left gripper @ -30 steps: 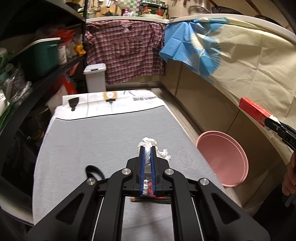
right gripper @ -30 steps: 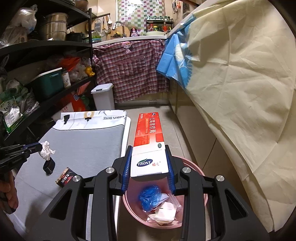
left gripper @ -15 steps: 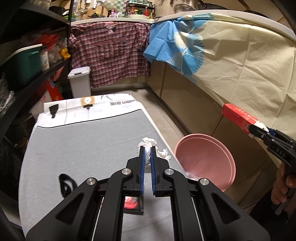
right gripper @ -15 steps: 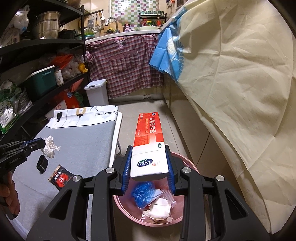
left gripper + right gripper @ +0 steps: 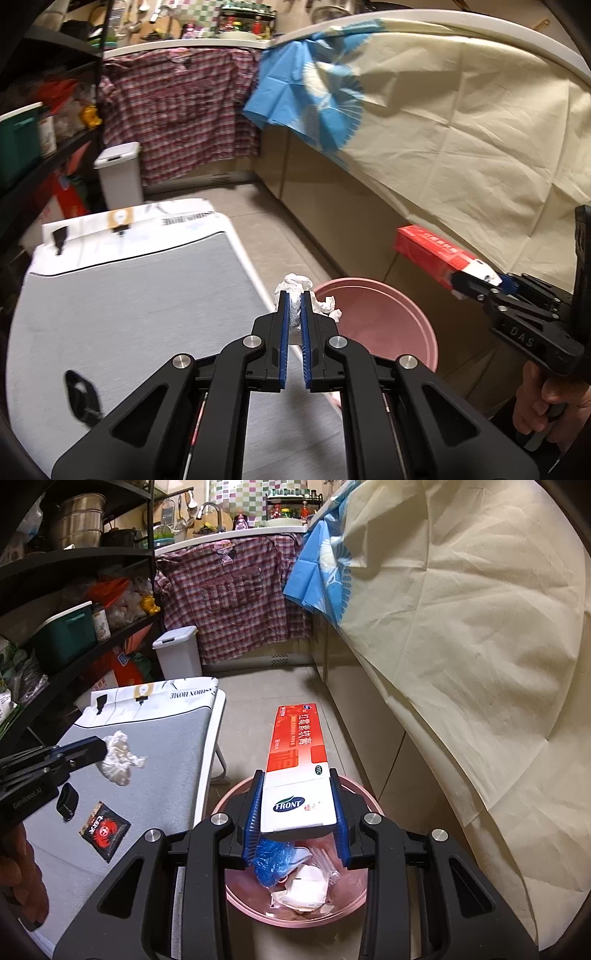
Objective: Collect trash
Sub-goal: 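Open both tools over the pink bin to drop tissue and red box, then move both tools back over the table toward the hair tie and wrapper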
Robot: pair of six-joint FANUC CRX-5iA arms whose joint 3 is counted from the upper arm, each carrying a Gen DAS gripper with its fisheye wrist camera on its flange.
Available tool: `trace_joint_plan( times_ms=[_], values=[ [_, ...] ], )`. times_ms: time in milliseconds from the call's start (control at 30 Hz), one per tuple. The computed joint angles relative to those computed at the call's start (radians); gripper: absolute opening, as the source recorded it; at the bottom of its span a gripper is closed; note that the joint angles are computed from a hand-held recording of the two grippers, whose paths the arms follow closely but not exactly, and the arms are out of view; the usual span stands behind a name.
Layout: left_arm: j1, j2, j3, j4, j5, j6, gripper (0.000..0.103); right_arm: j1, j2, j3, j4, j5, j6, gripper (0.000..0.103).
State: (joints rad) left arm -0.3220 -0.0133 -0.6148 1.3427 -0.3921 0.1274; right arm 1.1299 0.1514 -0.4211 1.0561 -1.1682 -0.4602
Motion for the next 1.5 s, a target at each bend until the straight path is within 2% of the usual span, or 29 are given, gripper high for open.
trace_joint_plan(
  times_ms=[267, 367, 467, 533, 567, 633, 1133, 1500],
  values=[
    [-0.043, 0.063, 0.035, -0.007, -0.042, -0.010, 0.006, -0.018, -0.007, -0.006, -0.043, 0.019, -0.006, 0.033],
    [-0.046, 0.082, 0.050, -0.044, -0.053, 0.018, 0.006, -0.024, -0.010, -0.008, -0.054, 0.036, -0.007, 0.033],
    [-0.034, 0.104, 0.074, -0.095, -0.104, 0.058, 0.007, -0.031, -0.010, -0.003, -0.084, 0.062, 0.013, 0.037],
    [-0.035, 0.111, 0.081, -0.114, -0.117, 0.074, 0.016, -0.029, -0.004, 0.005, -0.100, 0.049, 0.017, 0.038],
    [-0.040, 0.108, 0.076, -0.100, -0.108, 0.065, 0.019, -0.030, -0.007, 0.002, -0.098, 0.049, 0.010, 0.043],
    [-0.041, 0.103, 0.068, -0.077, -0.110, 0.047, 0.021, -0.030, -0.012, -0.005, -0.095, 0.047, -0.006, 0.044],
    [-0.011, 0.052, 0.030, -0.026, -0.100, 0.009, 0.021, -0.017, -0.018, -0.017, -0.044, 0.038, -0.030, 0.045],
    [0.111, -0.017, -0.032, -0.003, -0.111, -0.031, 0.021, 0.002, 0.042, 0.034, 0.032, 0.080, 0.045, 0.045]
  ],
)
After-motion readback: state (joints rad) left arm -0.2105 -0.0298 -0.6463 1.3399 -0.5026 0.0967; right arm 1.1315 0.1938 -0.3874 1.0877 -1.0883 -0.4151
